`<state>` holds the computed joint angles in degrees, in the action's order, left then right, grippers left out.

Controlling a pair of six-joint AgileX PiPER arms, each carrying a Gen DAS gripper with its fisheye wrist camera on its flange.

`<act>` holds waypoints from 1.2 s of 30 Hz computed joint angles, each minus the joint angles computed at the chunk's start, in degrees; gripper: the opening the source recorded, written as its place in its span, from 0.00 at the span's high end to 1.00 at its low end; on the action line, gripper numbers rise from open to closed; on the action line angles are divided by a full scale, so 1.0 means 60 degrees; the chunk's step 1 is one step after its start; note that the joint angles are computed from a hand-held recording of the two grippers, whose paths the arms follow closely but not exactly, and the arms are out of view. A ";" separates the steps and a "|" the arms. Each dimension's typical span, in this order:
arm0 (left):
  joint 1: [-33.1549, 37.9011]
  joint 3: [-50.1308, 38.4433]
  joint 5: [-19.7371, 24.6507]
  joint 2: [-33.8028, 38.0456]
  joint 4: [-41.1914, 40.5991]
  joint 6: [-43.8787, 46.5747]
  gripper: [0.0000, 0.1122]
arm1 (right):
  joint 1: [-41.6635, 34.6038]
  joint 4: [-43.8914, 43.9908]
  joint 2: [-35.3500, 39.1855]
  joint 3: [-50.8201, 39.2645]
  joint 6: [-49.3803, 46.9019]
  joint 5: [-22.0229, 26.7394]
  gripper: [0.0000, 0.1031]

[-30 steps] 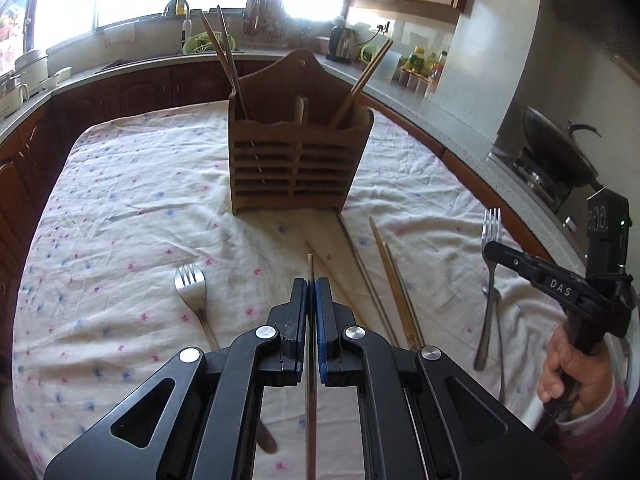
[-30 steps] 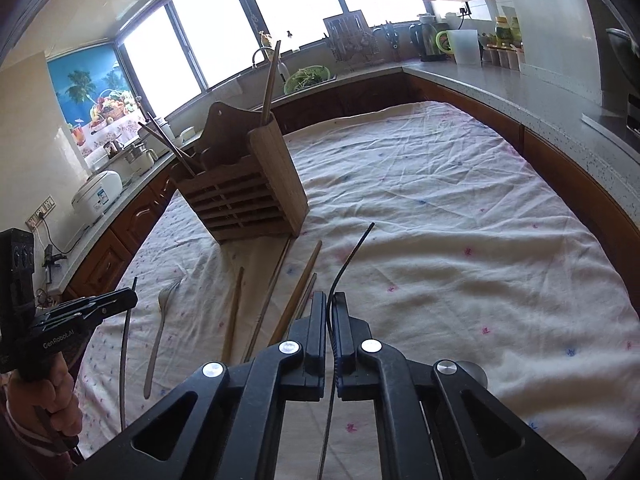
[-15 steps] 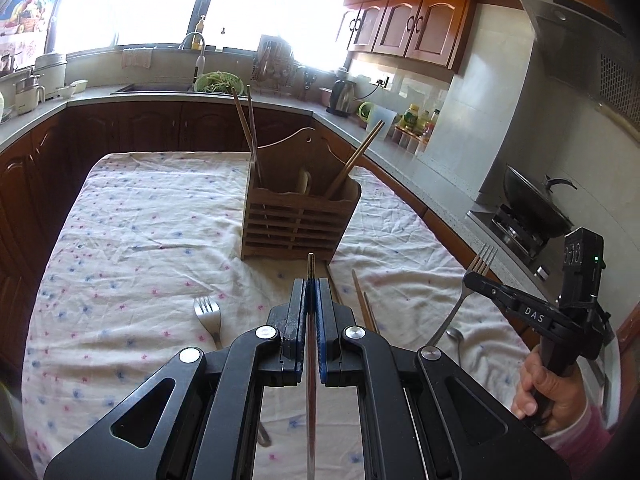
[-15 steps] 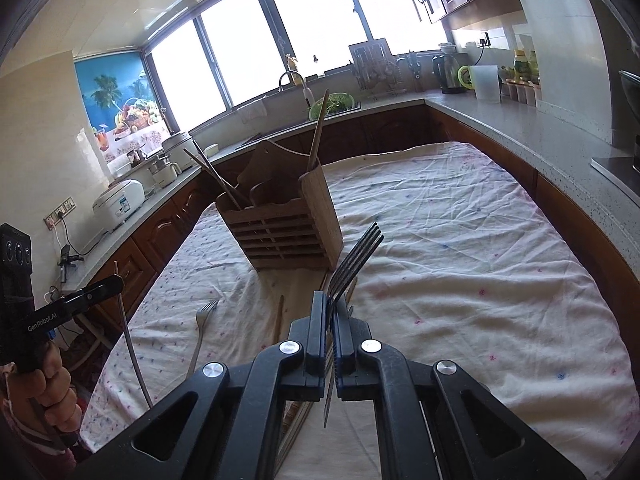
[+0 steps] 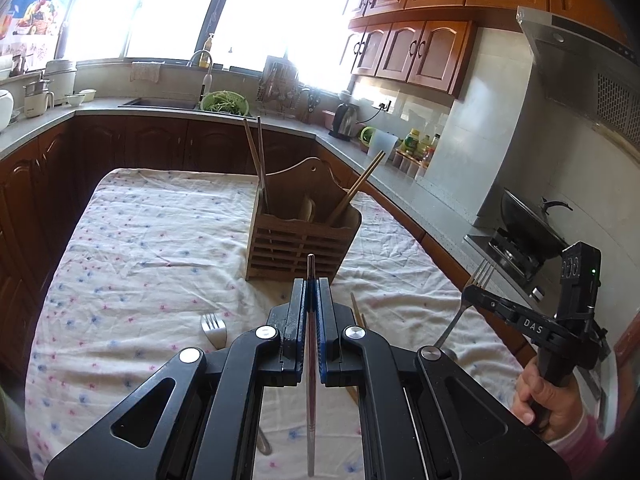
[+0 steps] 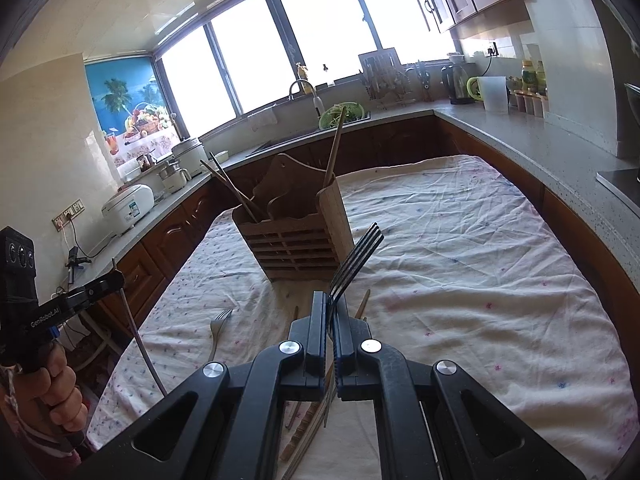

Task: Organize utensils
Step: 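Lift the metal chopstick and fork upright and carry both over the wooden holder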

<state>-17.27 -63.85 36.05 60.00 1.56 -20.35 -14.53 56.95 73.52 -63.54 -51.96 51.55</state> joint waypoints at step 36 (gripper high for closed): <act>0.2028 -0.4041 -0.3306 0.3424 -0.0048 -0.0356 0.97 | 0.2199 -0.0622 0.3216 -0.5490 0.1967 -0.1645 0.97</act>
<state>-5.10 -88.10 16.21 80.54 1.27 -22.48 -1.34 53.22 92.82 -96.48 -40.16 41.68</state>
